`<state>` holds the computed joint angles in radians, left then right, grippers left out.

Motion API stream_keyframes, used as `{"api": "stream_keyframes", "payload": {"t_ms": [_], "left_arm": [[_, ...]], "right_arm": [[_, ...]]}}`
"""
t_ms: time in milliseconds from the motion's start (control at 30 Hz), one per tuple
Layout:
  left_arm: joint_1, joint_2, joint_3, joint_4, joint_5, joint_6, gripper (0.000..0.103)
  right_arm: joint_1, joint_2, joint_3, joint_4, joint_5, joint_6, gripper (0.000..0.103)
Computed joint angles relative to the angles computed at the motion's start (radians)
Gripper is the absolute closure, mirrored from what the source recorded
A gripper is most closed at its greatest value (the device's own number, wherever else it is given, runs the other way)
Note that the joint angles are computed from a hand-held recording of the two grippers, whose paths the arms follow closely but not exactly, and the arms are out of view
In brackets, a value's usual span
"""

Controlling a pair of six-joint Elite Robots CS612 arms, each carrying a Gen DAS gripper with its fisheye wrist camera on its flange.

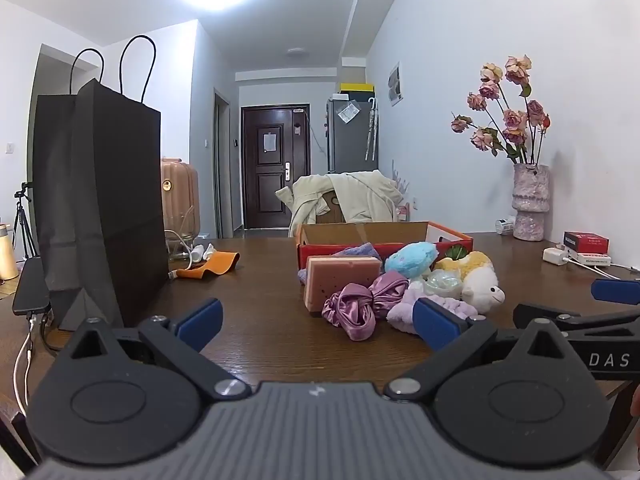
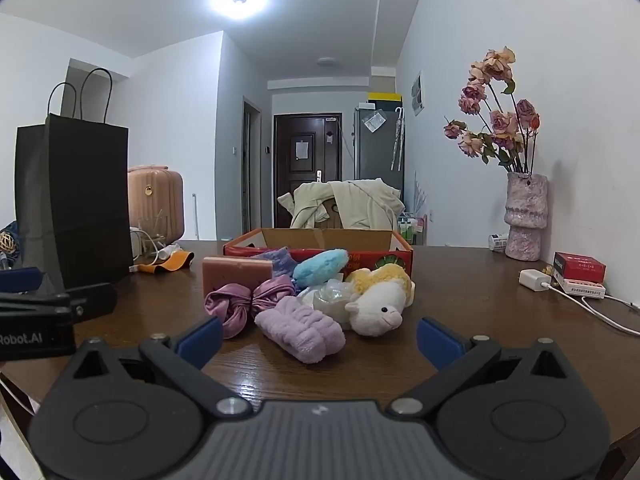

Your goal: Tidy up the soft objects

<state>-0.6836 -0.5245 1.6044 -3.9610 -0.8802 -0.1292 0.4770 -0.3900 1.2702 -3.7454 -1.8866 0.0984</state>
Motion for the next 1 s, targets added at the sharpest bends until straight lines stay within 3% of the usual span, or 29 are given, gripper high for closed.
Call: {"api": "stream_keyframes", "payload": {"t_ms": [133, 367, 1000], "left_arm": [[0.004, -0.002, 0.002, 0.018, -0.012, -0.032, 0.0], [0.006, -0.002, -0.007, 0.028, -0.01, -0.014, 0.0], [0.004, -0.004, 0.003, 0.011, -0.009, -0.014, 0.0]], "right_arm": [[-0.001, 0.001, -0.001, 0.002, 0.001, -0.002, 0.0], [-0.003, 0.016, -0.022, 0.002, -0.015, 0.003, 0.0], [-0.007, -0.003, 0.007, -0.006, -0.006, 0.009, 0.0]]}}
